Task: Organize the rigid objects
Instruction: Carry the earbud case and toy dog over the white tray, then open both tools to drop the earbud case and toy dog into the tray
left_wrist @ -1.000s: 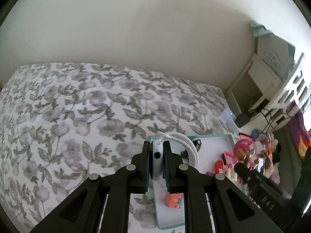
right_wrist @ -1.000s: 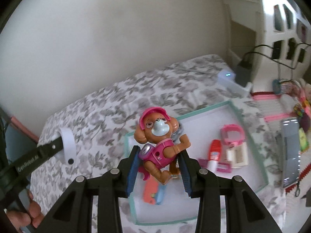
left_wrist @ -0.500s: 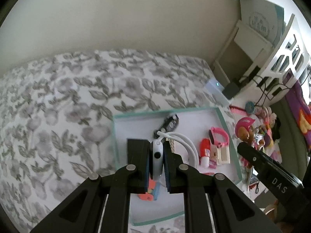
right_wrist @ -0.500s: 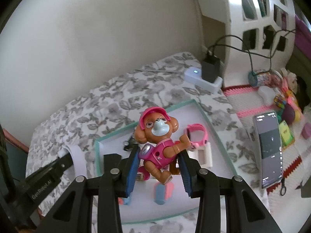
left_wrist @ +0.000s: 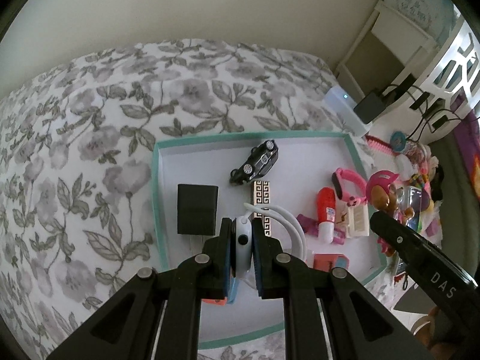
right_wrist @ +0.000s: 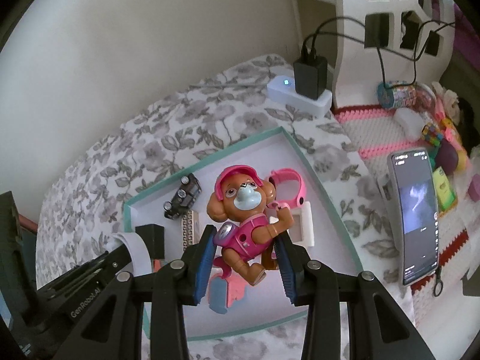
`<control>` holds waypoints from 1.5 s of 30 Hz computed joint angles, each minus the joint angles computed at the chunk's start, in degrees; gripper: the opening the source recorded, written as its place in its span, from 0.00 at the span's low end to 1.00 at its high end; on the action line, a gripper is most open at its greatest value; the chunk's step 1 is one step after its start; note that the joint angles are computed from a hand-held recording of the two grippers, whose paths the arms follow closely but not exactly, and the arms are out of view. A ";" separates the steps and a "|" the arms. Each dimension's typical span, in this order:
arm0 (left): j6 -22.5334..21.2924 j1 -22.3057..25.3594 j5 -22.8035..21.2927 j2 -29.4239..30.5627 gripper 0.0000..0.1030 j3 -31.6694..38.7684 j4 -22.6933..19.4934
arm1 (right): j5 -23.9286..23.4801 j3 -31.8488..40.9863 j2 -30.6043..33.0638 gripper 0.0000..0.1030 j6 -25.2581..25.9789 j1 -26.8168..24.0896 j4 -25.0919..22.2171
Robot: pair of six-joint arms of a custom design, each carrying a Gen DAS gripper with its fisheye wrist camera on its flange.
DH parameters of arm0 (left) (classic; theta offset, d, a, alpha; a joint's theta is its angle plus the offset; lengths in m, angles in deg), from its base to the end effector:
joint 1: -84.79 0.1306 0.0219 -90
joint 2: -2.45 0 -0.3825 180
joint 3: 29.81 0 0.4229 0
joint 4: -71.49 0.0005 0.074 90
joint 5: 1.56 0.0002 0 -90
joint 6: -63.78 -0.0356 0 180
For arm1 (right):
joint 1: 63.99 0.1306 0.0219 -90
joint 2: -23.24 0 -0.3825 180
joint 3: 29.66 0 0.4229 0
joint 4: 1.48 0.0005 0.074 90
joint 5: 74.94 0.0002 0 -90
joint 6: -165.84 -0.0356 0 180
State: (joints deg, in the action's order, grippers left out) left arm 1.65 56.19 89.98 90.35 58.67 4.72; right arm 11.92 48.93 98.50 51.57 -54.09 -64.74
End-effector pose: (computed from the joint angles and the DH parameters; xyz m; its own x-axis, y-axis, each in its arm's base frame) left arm 0.4162 -0.2286 0.4168 -0.9382 -0.0207 -0.3454 0.0559 0.9760 -0.2105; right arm 0.3953 0.0705 0.4302 -0.8589 0.2667 -0.4373 0.1693 0.9536 0.2492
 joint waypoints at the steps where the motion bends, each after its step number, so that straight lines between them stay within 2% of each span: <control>1: 0.03 -0.02 0.06 0.21 0.12 0.01 -0.15 | -0.04 -0.08 0.29 0.40 0.02 0.00 -0.21; 27: -0.28 -0.49 0.92 4.80 0.13 -0.01 -2.96 | -1.29 -0.86 6.02 0.41 1.43 0.80 -3.06; 29: -0.13 -0.45 1.63 5.31 0.17 0.53 -3.43 | -0.92 -0.55 6.00 0.41 1.43 0.88 -3.39; 30: -0.02 -0.41 1.98 5.26 0.23 0.55 -3.49 | -0.74 -0.36 6.04 0.41 1.45 0.95 -3.43; 31: 0.12 -0.38 2.20 5.20 0.29 0.58 -3.54 | -0.54 -0.16 6.03 0.43 1.58 1.05 -3.32; 33: 0.34 -0.27 2.05 4.83 0.34 0.71 -3.64 | 0.08 0.07 5.41 0.48 1.68 1.19 -2.95; 39: 1.78 0.95 1.93 2.80 0.37 0.76 -2.83 | 1.64 0.86 3.97 0.51 1.76 1.46 -2.08; 45: 2.80 2.70 -1.41 0.84 0.52 1.31 -2.38 | 3.43 1.68 2.51 0.51 1.88 2.21 -1.41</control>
